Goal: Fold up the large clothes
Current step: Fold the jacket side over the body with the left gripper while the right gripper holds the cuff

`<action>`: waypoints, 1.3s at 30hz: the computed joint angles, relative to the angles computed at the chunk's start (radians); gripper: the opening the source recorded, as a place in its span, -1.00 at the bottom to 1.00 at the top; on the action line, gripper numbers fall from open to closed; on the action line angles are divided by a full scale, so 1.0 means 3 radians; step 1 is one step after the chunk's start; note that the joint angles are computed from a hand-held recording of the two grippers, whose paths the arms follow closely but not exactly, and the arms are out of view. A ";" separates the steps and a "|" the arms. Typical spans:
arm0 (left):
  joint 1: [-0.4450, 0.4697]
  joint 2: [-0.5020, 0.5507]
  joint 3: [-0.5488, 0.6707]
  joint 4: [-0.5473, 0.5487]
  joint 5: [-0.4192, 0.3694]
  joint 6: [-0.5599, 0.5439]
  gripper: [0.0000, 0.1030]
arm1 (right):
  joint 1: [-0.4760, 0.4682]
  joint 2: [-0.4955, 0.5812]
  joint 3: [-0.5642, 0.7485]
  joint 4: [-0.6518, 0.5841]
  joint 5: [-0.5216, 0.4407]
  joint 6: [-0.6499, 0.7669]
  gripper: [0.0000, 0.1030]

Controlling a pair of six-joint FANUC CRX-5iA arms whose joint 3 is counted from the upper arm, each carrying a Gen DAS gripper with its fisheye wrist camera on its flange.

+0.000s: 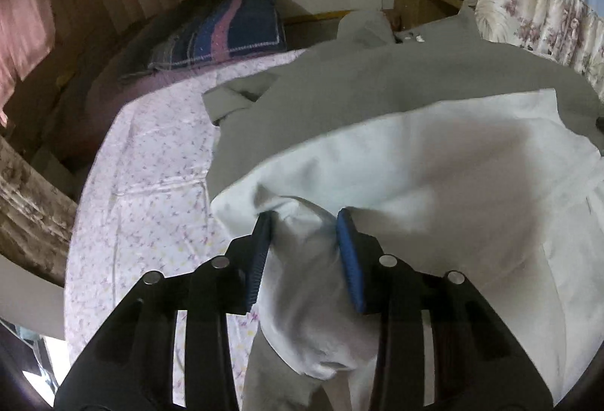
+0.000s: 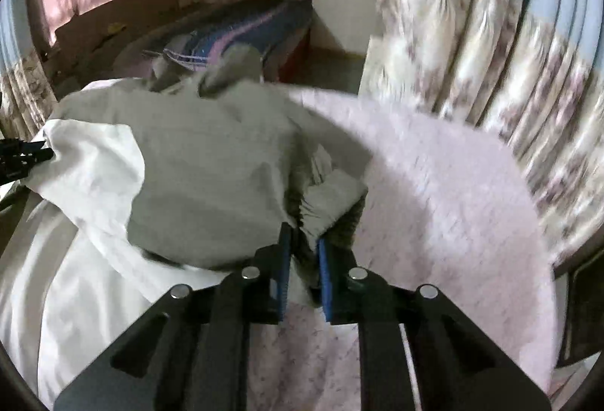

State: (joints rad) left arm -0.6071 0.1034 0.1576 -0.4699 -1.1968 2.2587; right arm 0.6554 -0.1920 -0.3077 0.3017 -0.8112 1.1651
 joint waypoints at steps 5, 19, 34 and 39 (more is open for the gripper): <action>0.0042 0.0008 0.0048 0.0054 -0.0056 -0.0107 -0.23 | -0.0040 0.0042 0.0158 -0.0200 -0.0184 0.0186 -0.48; 0.0074 -0.0310 -0.0296 0.0157 0.0019 0.0089 0.49 | 0.0088 0.0157 0.0395 -0.0614 -0.0368 0.0493 -0.31; -0.0323 -0.0502 -0.0254 -0.0384 -0.0283 0.0474 0.94 | 0.0207 -0.0497 0.0017 -0.0398 -0.0021 0.0248 -0.16; -0.0630 -0.0702 -0.0289 -0.0586 -0.0452 0.0853 0.94 | 0.0473 -0.1031 -0.0380 0.0119 0.0200 -0.0235 0.39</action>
State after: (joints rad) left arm -0.7961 -0.1072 0.0708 -0.6458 -1.3324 2.5146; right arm 0.7973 -0.5012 -0.4215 0.3374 -0.7512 1.0946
